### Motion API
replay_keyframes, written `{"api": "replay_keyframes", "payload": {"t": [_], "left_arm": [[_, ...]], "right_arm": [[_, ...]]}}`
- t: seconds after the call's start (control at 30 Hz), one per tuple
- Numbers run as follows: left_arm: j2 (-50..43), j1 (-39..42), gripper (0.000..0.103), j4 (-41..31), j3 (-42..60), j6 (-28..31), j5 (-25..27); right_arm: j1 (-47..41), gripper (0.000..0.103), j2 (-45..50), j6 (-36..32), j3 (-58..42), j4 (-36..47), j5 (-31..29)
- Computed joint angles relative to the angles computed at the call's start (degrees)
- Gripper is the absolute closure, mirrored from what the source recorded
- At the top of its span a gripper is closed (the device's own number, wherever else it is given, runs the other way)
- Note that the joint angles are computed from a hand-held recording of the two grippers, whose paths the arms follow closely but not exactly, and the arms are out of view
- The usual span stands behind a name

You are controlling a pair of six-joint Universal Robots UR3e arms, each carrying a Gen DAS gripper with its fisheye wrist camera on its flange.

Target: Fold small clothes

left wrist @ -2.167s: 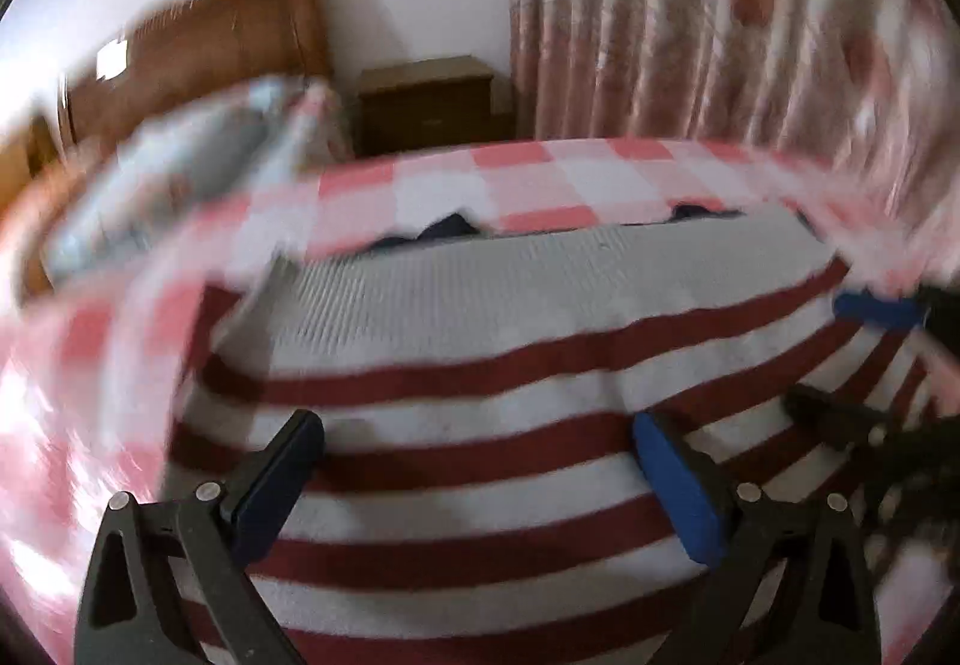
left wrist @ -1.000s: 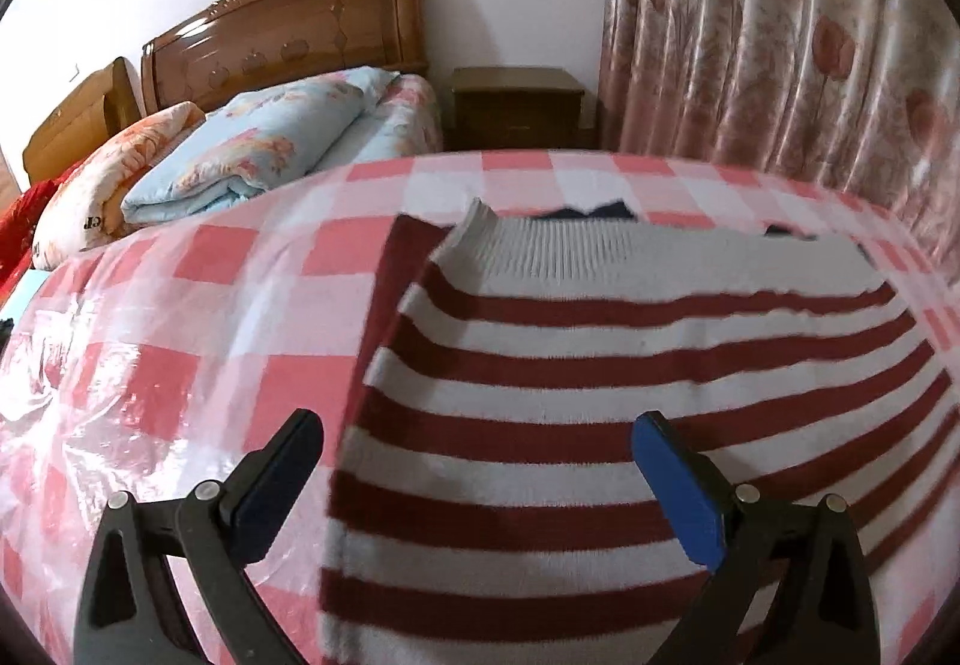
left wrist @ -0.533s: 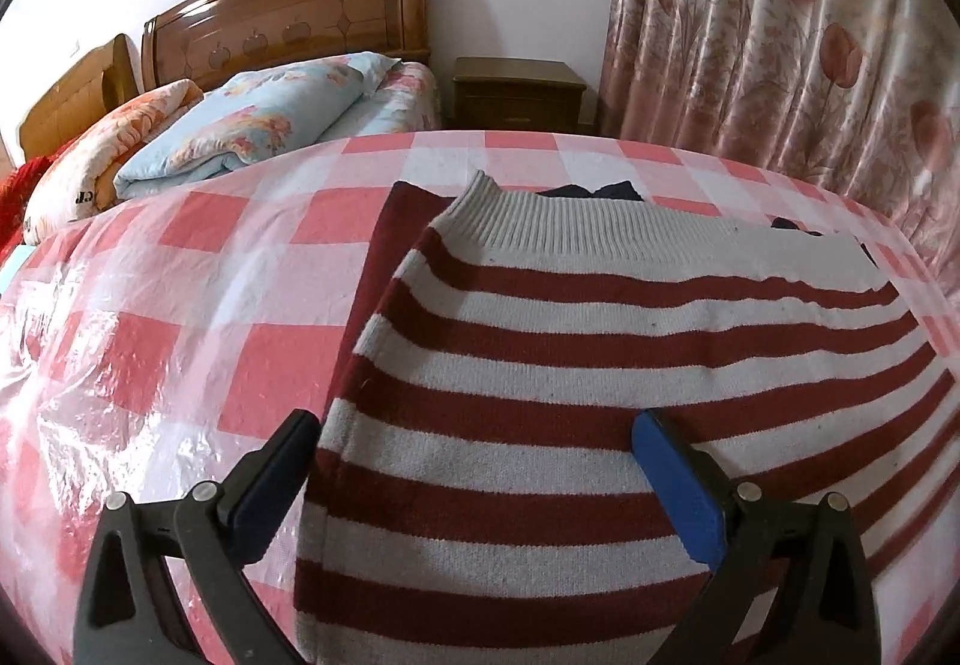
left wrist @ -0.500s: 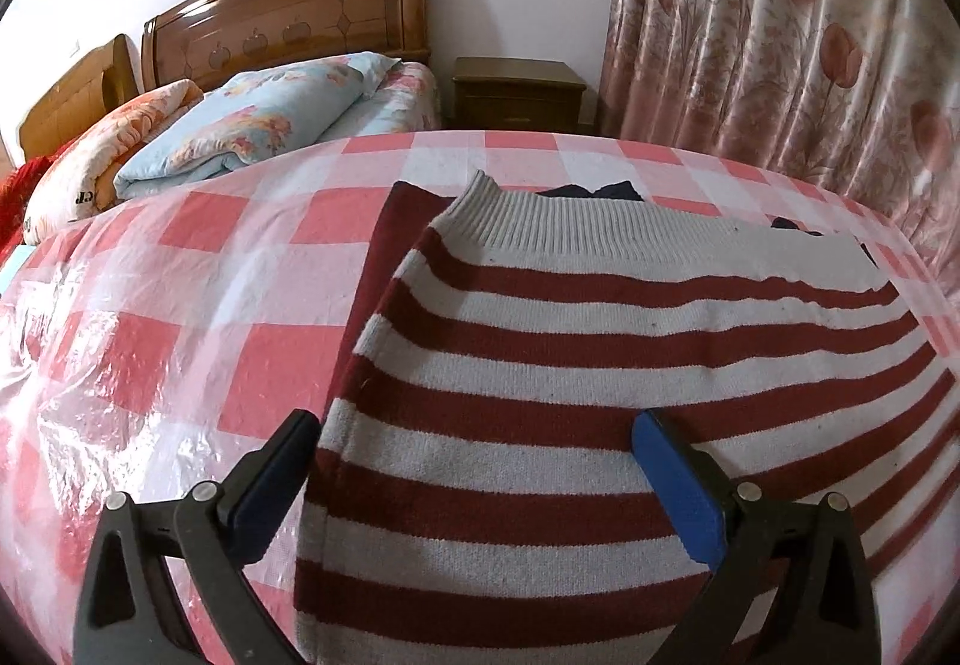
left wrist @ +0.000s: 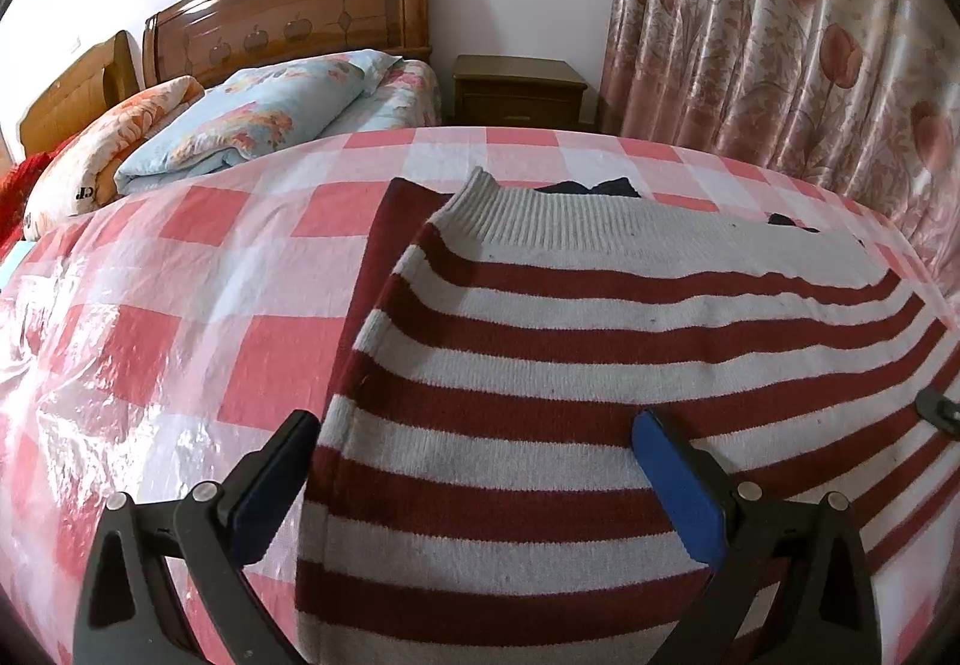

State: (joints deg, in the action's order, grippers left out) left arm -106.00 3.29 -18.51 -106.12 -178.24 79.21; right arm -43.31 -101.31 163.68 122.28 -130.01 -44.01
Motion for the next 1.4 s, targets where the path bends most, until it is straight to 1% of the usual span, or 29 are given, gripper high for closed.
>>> {"api": "replay_keyframes", "payload": {"t": [0.03, 0.13, 0.17, 0.23, 0.3, 0.33, 0.37, 0.43, 0.5, 0.57, 0.6, 0.63, 0.67, 0.7, 0.8, 0.87, 0.9, 0.93, 0.97, 1.0, 1.1, 1.13, 1.17, 1.2, 1.27, 1.3, 1.33, 1.37, 1.4], "left_arm": [[0.66, -0.14, 0.0, 0.31, -0.9, 0.42, -0.13], [3.63, -0.83, 0.0, 1.6, -4.78, 1.07, 0.22], [4.74, -1.04, 0.0, 2.0, -6.19, 1.15, 0.28], [8.41, -1.63, 0.0, 2.17, -10.27, 1.3, -0.32], [13.12, -2.66, 0.0, 0.1, -13.85, 1.65, -0.62], [15.45, -3.42, 0.0, -1.76, -14.91, 1.68, -0.43], [17.57, -4.41, 0.0, -3.26, -15.66, 1.63, 0.4], [20.58, -6.88, 0.0, -3.09, -16.08, 0.65, 3.26], [20.99, -7.55, 0.0, -4.12, -12.58, -0.96, 2.24], [18.37, -7.77, 0.0, -6.01, -6.28, -3.99, -1.97], [15.51, -8.81, 0.0, -7.54, -2.06, -5.16, -3.09], [12.85, -10.08, 0.0, -8.74, 1.52, -5.77, -3.04], [8.85, -12.19, 0.0, -10.1, 6.44, -6.32, -1.78], [3.08, -15.12, 0.0, -10.64, 12.44, -6.51, 0.59], [-9.57, -20.09, 0.0, -20.28, 29.9, -6.95, 5.21], [-17.75, -23.14, 0.0, -27.34, 41.36, -7.8, 11.12], [-21.16, -23.77, 0.0, -28.49, 44.6, -7.72, 12.24], [-22.34, -23.31, 0.0, -28.26, 45.45, -8.33, 10.49], [-22.38, -22.74, 0.0, -27.22, 44.91, -9.01, 9.36], [-22.62, -22.48, 0.0, -27.93, 45.61, -8.7, 8.95], [-20.86, -22.32, 0.0, -26.47, 42.5, -8.69, 9.67], [-18.55, -22.48, 0.0, -24.22, 38.85, -9.27, 10.72], [-13.9, -22.27, 0.0, -21.02, 32.85, -9.91, 10.39], [-10.16, -21.74, 0.0, -16.82, 27.1, -9.97, 9.06], [-1.52, -20.94, 0.0, -11.51, 15.68, -9.56, 7.35], [2.5, -20.98, 0.0, -11.06, 10.81, -9.07, 7.39], [4.25, -21.04, 0.0, -10.79, 8.33, -8.65, 7.1], [6.15, -21.11, 0.0, -10.79, 5.46, -8.05, 6.55], [7.62, -21.49, 0.0, -10.28, 2.5, -7.43, 6.56]], "right_arm": [[-1.2, 0.087, -1.82, -2.01, 0.74, 2.4, 0.46], [-6.53, 0.087, -8.99, -11.84, 1.32, 16.55, 2.43], [-9.98, 0.087, -12.61, -17.97, 1.07, 25.6, 3.25], [-15.32, 0.087, -17.53, -26.88, 0.34, 38.31, 3.13], [-22.95, 0.087, -21.64, -37.06, -1.44, 53.05, 2.2], [-26.26, 0.087, -23.05, -40.7, -2.18, 58.27, 1.65], [-29.95, 0.087, -24.06, -44.76, -3.3, 63.1, 0.66], [-34.89, 0.086, -26.7, -51.31, -4.85, 68.91, -0.92], [-38.16, 0.083, -27.6, -57.14, -6.49, 74.16, -1.46], [-37.98, 0.08, -27.76, -57.13, -6.36, 74.01, -1.24], [-37.18, 0.078, -27.84, -55.71, -5.74, 72.11, -1.08], [-36.99, 0.076, -28.42, -54.84, -5.13, 71.08, -1.04], [-37.14, 0.076, -29.12, -54.49, -4.61, 70.99, -0.86], [-37.91, 0.076, -29.24, -54.92, -4.35, 71.71, -0.78], [-40.09, 0.076, -28.41, -56.49, -4.42, 73.29, -0.98], [-41.66, 0.075, -27.86, -57.87, -4.9, 74.97, -0.94], [-42.27, 0.075, -27.54, -58.35, -4.85, 75.36, -0.81], [-42.38, 0.075, -27.25, -58.39, -4.72, 75.19, -0.78], [-42.57, 0.075, -27.02, -58.72, -4.64, 75.27, -0.5], [-42.51, 0.075, -26.58, -58.68, -4.61, 75.03, -0.28], [-42.48, 0.075, -25.52, -57.6, -4.54, 74.32, 0.41], [-42.79, 0.075, -25.14, -57.46, -4.58, 74.64, 0.55], [-43.61, 0.075, -24.83, -58.07, -4.68, 75.79, 0.54], [-43.87, 0.075, -24.49, -58.14, -4.68, 76.12, 0.77], [-45.43, 0.075, -24.97, -60.05, -4.47, 78.25, 1.0], [-45.62, 0.075, -25.32, -60.56, -4.33, 78.54, 1.13], [-45.96, 0.077, -26.01, -61.37, -4.09, 78.92, 1.28], [-46.52, 0.081, -26.71, -62.43, -4.02, 79.8, 1.47], [-47.48, 0.082, -27.9, -64.17, -4.29, 81.96, 1.77]]}}
